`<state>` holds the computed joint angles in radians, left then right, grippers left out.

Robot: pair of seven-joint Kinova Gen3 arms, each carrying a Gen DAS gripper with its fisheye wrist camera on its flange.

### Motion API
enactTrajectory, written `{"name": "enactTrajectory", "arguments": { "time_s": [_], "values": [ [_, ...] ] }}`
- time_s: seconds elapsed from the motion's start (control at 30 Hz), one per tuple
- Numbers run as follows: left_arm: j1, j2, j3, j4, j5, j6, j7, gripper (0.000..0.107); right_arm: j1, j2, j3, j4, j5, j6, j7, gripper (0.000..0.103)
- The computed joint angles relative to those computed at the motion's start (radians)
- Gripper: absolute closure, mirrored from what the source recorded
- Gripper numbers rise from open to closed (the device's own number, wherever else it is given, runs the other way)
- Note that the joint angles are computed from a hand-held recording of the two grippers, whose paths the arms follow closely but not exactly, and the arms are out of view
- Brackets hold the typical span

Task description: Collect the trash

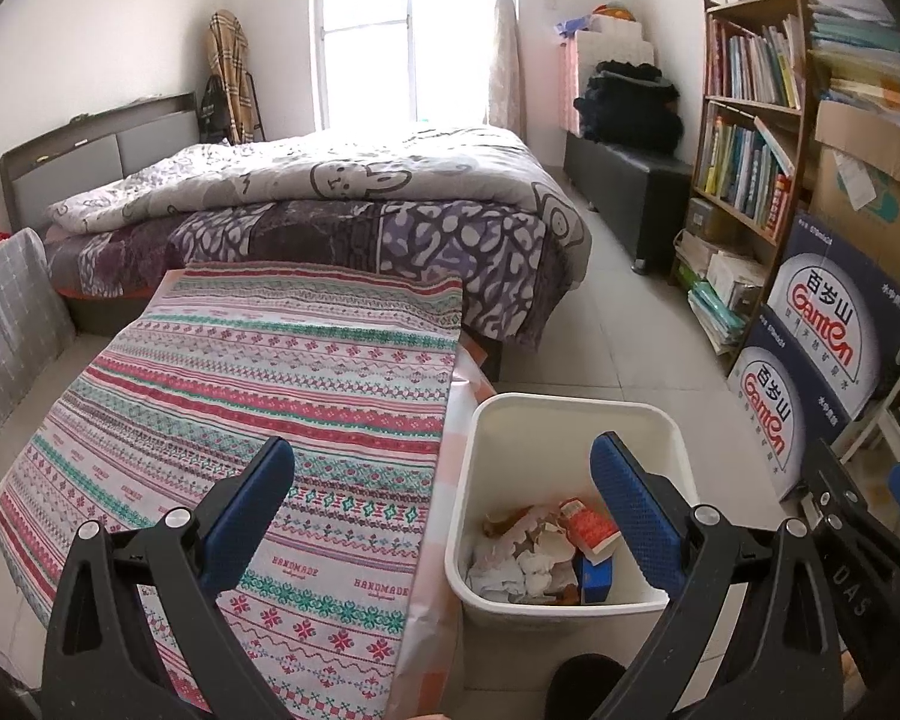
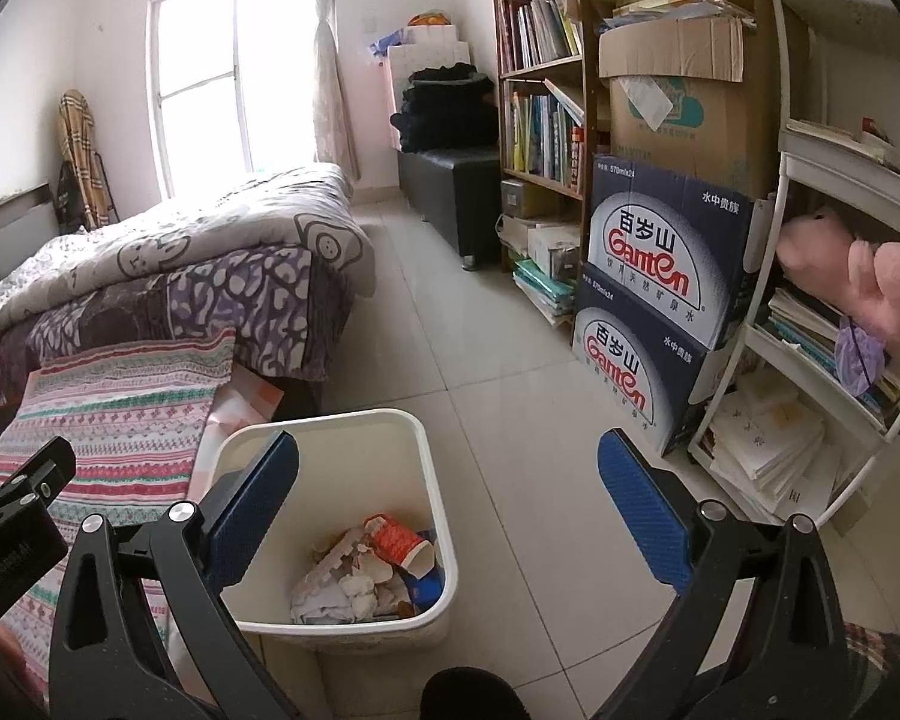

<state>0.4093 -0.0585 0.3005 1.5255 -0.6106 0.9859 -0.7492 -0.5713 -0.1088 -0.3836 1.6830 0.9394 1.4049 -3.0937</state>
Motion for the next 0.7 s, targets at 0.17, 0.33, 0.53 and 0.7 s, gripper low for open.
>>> {"name": "enactTrajectory", "arguments": {
  "time_s": [0.17,0.33,0.53,0.7],
  "values": [
    [0.002,-0.002,0.003,0.003,-0.009,-0.005,0.008,0.011,-0.003,-0.001,-0.004,-0.001,0.013,0.005,-0.001,0.007],
    [0.002,-0.003,0.004,0.002,-0.01,-0.002,0.009,0.011,-0.006,0.002,-0.005,-0.004,0.013,0.01,-0.003,0.007],
    [0.002,-0.002,0.004,-0.003,-0.011,0.004,0.008,0.011,-0.008,0.002,-0.004,-0.004,0.013,0.011,-0.004,0.007],
    [0.003,0.0,0.003,-0.006,-0.009,0.008,0.007,0.011,-0.009,0.002,-0.002,-0.002,0.013,0.009,-0.003,0.007]
  ]
}}
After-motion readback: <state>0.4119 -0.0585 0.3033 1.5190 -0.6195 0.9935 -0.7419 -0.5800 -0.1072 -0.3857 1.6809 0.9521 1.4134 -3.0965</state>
